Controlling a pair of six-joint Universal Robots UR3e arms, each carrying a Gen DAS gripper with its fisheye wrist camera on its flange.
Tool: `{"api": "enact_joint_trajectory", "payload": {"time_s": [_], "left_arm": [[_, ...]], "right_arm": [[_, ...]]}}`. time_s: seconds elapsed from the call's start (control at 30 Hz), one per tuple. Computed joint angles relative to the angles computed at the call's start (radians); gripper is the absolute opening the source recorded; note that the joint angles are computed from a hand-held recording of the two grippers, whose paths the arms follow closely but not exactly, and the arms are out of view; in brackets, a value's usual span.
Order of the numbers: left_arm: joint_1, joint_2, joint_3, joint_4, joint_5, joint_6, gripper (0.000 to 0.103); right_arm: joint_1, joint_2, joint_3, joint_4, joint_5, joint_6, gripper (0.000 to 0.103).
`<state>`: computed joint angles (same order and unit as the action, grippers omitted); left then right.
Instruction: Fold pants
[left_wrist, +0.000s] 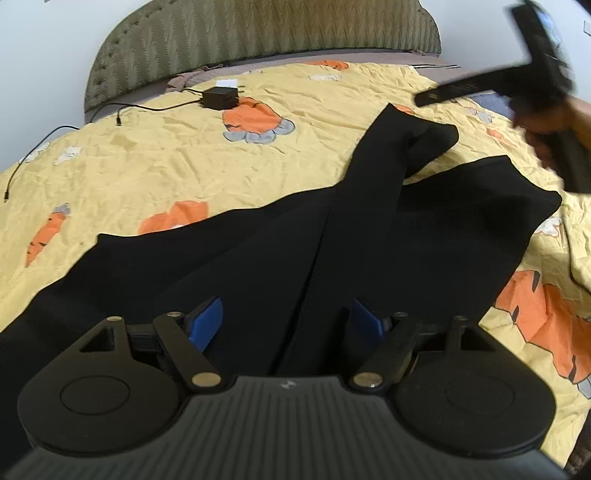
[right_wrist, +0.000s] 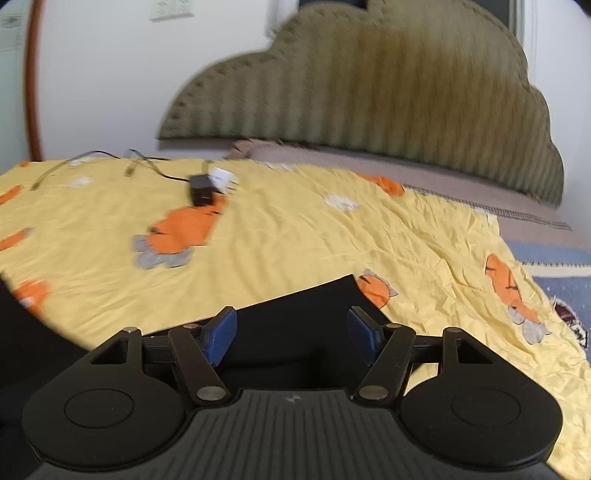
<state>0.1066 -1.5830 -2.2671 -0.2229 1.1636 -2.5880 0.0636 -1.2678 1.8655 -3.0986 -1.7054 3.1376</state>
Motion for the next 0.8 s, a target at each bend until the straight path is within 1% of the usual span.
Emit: {"api": "enact_joint_trajectory", "payload": {"time_s": [0.1,0.17,0.23,0.27,0.33,0.4,0.47,0.53,0.57,0.6,0.63,0.7,0.8], "left_arm": [[-0.018,-0.045,0.021,0.013,-0.002,-0.012,0.074],[-0.028,-0.08,0.041,0.014,-0.002,-0.024,0.07],[-0.039,-0.116,0.06,0.025,-0.002,-0.041,0.063],[-0.042,-0.13,0.067,0.028,-0.005,-0.044,0.063],[-0.047,-0.146,0.079,0.033,-0.014,-0.041,0.063],[-0.056,-0.159,0.093,0.033,-0.018,-0.032,0.061],[-0.067,-0.17,0.11,0.024,-0.02,-0.027,0.051],[-0.079,-0.184,0.129,0.02,-0.014,-0.034,0.027],[-0.078,-0.184,0.134,0.011,-0.025,-0.033,0.021],[-0.074,-0.183,0.138,0.0,-0.041,-0.034,0.011],[-0.071,-0.183,0.142,-0.011,-0.054,-0.043,0.006],[-0.067,-0.184,0.146,-0.021,-0.066,-0.058,0.005],[-0.066,-0.18,0.133,-0.007,-0.071,-0.066,0.005]], "right_arm": [[-0.047,0.117,-0.138,0.048,0.013,0.025,0.066],[-0.067,0.194,-0.236,0.087,0.011,0.042,0.065],[-0.081,0.269,-0.334,0.133,0.002,0.046,0.063],[-0.09,0.305,-0.385,0.166,0.0,0.052,0.063],[-0.117,0.355,-0.455,0.218,0.035,0.072,0.059],[-0.143,0.397,-0.503,0.248,0.065,0.095,0.058],[-0.162,0.421,-0.525,0.273,0.094,0.09,0.037],[-0.164,0.423,-0.507,0.253,0.094,0.08,0.007],[-0.166,0.414,-0.485,0.228,0.1,0.063,0.001],[-0.161,0.407,-0.473,0.216,0.088,0.053,0.001],[-0.154,0.398,-0.456,0.193,0.069,0.049,0.0],[-0.154,0.359,-0.378,0.097,0.059,0.052,0.0],[-0.164,0.29,-0.274,-0.015,0.072,0.034,0.0]]}}
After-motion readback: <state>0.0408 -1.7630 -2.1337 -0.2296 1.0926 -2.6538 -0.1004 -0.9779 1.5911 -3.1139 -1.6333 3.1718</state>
